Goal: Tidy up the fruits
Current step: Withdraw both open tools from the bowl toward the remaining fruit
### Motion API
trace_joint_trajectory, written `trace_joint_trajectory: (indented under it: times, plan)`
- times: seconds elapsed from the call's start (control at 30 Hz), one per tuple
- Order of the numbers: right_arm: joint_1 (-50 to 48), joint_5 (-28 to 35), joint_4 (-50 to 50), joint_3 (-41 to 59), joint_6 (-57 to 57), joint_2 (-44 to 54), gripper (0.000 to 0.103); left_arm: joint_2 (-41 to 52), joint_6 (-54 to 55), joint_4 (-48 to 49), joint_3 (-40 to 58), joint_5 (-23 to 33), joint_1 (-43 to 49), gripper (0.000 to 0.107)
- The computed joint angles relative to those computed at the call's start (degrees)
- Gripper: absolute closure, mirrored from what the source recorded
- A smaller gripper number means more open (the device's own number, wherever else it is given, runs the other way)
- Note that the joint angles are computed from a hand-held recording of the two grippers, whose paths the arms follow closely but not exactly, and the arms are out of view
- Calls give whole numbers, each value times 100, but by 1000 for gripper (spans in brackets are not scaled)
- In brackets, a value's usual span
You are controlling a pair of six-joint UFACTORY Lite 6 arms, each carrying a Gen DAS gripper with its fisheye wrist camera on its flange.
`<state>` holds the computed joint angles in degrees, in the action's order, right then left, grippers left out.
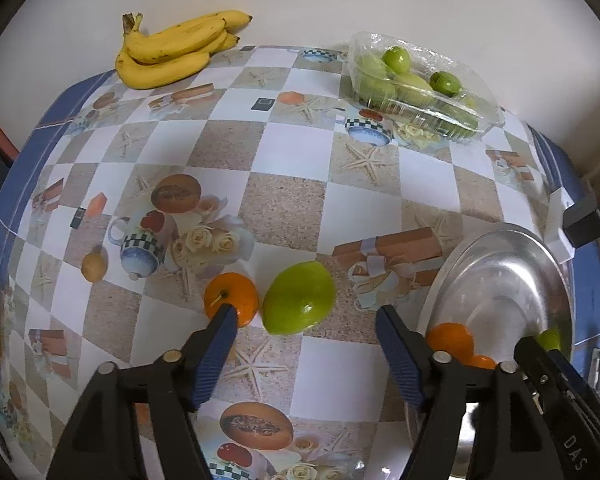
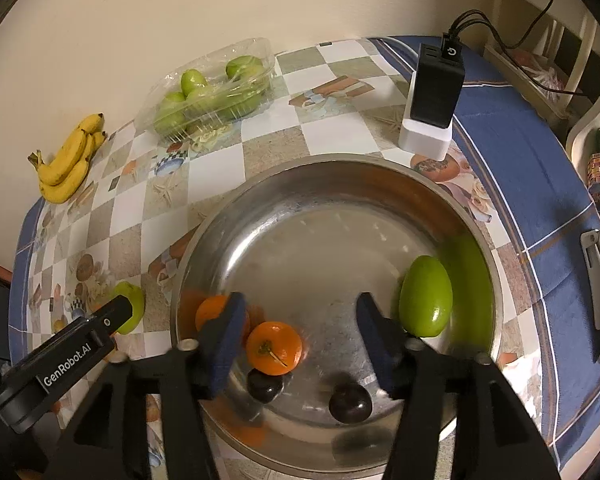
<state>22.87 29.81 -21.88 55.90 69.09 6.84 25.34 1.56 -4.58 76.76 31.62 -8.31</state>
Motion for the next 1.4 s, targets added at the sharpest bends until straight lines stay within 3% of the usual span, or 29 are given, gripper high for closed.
trace_joint_trajectory:
  times: [0.13, 0.17, 0.23, 0.43, 0.53, 0.6, 0.63, 1.4]
  plan:
    - [-3, 90, -33, 49, -12, 68, 41, 36, -122, 149, -10, -19, 16, 23]
    - [-16, 86, -33, 53, -19, 84, 31, 45, -154, 190, -11, -25, 20, 22]
    - [-32, 70, -74, 37, 25, 86, 23, 74, -239, 300, 0, -30, 17, 18]
    - [-15, 111, -205, 52, 89, 112, 17, 67, -281, 464, -51, -110, -10, 5]
    - [19, 151, -278, 89, 146, 143, 17, 51, -277, 518, -84, -163, -6, 4]
    - [55, 208, -379, 117, 231, 167, 9, 34, -207, 468, -103, -189, 24, 4]
    - [69, 251, -400, 147, 252, 195, 0, 29, -171, 435, -107, -198, 41, 4]
    - [372, 286, -146, 528, 442, 427, 0, -82, 1042, -396, 96, -102, 687, 4]
